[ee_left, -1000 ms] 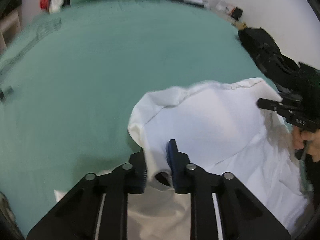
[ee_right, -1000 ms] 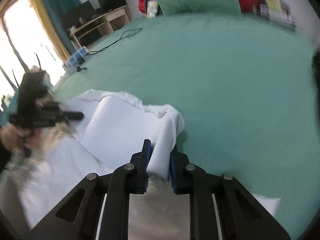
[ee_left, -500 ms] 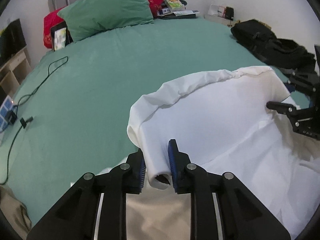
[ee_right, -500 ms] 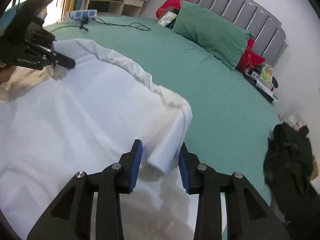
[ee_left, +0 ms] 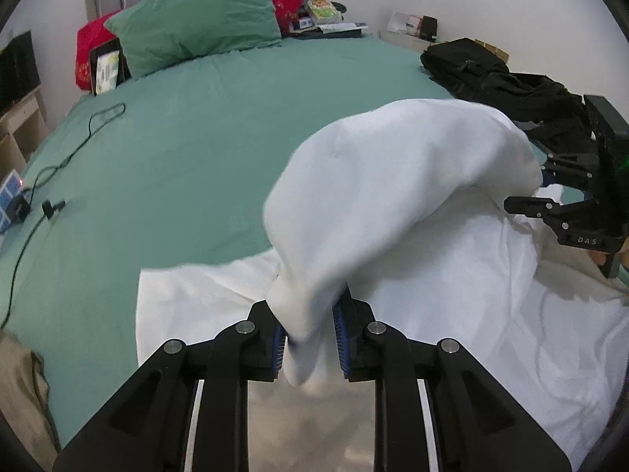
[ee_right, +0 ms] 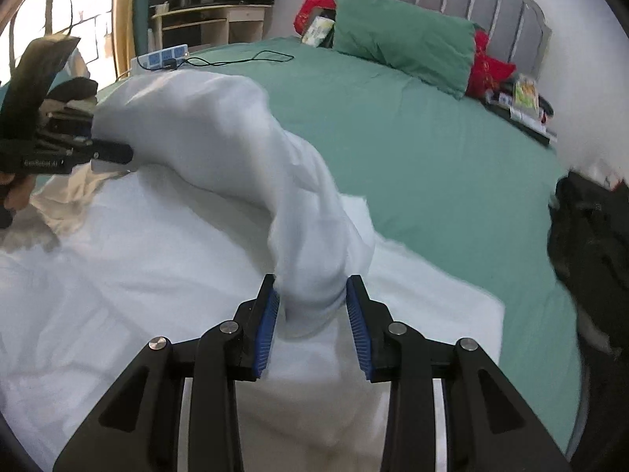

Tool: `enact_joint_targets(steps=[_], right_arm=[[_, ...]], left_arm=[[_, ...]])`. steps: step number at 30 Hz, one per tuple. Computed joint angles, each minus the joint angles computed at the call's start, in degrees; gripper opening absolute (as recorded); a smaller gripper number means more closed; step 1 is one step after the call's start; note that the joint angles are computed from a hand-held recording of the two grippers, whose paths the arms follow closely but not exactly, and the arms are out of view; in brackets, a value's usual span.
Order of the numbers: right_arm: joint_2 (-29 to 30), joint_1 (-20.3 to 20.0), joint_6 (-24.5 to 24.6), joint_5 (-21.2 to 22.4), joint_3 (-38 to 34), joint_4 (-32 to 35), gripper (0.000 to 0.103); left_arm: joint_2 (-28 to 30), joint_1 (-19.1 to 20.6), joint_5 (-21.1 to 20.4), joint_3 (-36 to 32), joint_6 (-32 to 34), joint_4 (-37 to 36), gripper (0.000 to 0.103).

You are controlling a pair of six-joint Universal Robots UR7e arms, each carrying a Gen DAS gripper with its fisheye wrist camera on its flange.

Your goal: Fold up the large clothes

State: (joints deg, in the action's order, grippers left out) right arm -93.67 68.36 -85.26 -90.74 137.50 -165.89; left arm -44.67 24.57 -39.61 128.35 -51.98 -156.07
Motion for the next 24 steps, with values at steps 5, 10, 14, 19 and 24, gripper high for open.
enact_joint_targets(steps=[5,10,14,19,24], right_arm=[[-3.0,-0.4,5.9,-3.3,-1.3,7.6,0.035],[-7.5,0.6,8.7,-3.4,-1.4,12.7,0.035],[-9.5,1.3,15.7,2.8,-1.9,18.8,0.049],[-4.0,4.2,20.2,4.1,0.7,13.4,0.06],[-0.2,3.5,20.1,2.6,1.9,14.3,0.011]], left_arm=[[-1.7,-1.3,-2.2,-0.7,-8.1,11.6,0.029],[-5.1,-4.6,-3.2,1.5,-17.7,17.0,0.044],[-7.5,-8.1,-1.0,1.8,-29.8,27.6,0.044],[-9.0,-9.3,3.2,1.0,-39.1,32.9,0.048],[-7.2,-6.7,4.5,0.2,-35.1,25.5,0.049]])
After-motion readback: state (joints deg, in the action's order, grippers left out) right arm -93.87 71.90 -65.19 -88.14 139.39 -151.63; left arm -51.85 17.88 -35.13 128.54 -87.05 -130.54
